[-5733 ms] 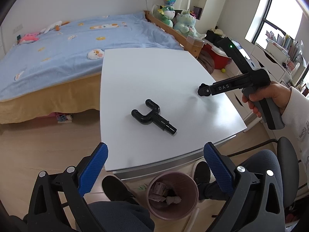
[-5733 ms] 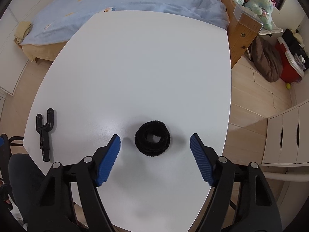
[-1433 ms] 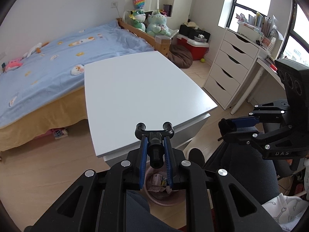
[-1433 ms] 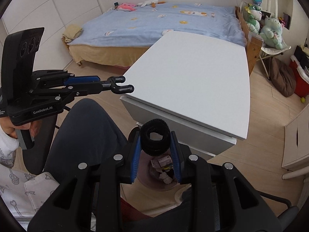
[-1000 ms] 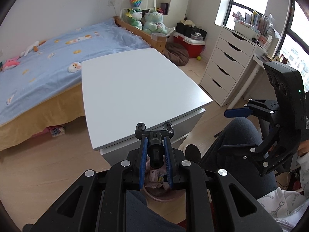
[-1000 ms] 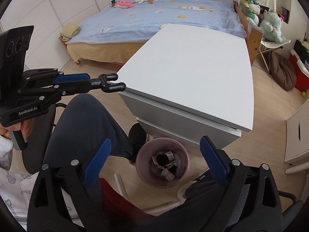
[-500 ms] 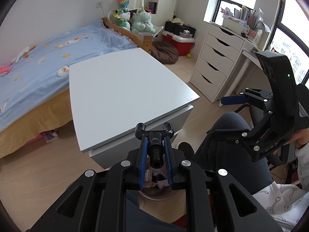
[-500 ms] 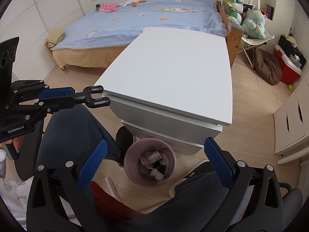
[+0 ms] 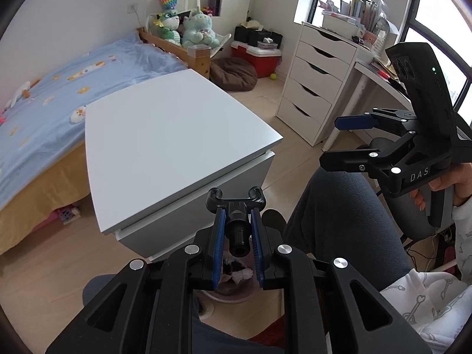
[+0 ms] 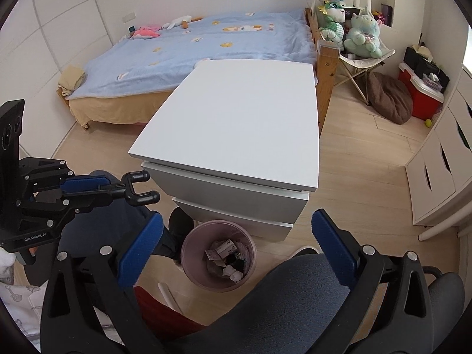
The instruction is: Collect trash
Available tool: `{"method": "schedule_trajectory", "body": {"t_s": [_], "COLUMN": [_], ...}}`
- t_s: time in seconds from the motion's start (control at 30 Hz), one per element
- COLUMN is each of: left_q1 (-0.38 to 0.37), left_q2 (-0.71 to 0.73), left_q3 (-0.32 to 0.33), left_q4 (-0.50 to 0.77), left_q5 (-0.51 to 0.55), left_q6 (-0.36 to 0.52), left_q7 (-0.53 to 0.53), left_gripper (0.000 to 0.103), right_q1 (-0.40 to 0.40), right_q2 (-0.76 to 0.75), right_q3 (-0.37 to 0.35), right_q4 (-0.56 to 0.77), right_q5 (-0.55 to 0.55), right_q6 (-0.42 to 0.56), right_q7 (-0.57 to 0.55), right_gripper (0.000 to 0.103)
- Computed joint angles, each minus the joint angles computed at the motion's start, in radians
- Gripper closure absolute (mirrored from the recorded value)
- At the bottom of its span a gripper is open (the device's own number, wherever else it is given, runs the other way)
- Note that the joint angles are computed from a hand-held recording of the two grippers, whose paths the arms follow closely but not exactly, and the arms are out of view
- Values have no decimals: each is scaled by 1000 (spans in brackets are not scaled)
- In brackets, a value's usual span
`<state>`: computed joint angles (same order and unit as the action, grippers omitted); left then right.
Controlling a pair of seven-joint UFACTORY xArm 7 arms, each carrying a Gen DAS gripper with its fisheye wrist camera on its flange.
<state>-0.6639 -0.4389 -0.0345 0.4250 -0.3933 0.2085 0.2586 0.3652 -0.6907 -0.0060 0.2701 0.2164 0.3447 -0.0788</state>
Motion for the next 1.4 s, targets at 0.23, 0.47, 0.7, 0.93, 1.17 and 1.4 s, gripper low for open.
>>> {"method": "schedule_trajectory", "body": {"t_s": [0.23,0.47,0.7,0.93,1.17,1.4], "left_q1": [-36,7,37,78,180,195], "left_q2": [39,50,39,45,73,97], "left_q3": [27,-2,-3,0,-44,-19], "left_q4": [4,2,-10,-4,40,90], "left_q5": [-37,-5,38,78,167,212], "left_q6": [-52,-85,-93,-108,-137,-165], "left_q7": [38,-27,-98,-147,-241,-261], "left_gripper": [25,8,8,8,8,8], "right_q1": [3,4,13,18,2,5], "right_q2": [-6,-4,12,38,109,199], "right_q3": [-14,-12,-6,2,30,14], "right_q4": [1,-2,6,30,106,211], "right_q5": [8,14,14,13,-22,-24], "right_q6": [1,-5,-13,-50,-102,-141], "right_q7": [-10,-10,-8,4,29,19], "right_gripper": [4,4,4,3,3,3]}}
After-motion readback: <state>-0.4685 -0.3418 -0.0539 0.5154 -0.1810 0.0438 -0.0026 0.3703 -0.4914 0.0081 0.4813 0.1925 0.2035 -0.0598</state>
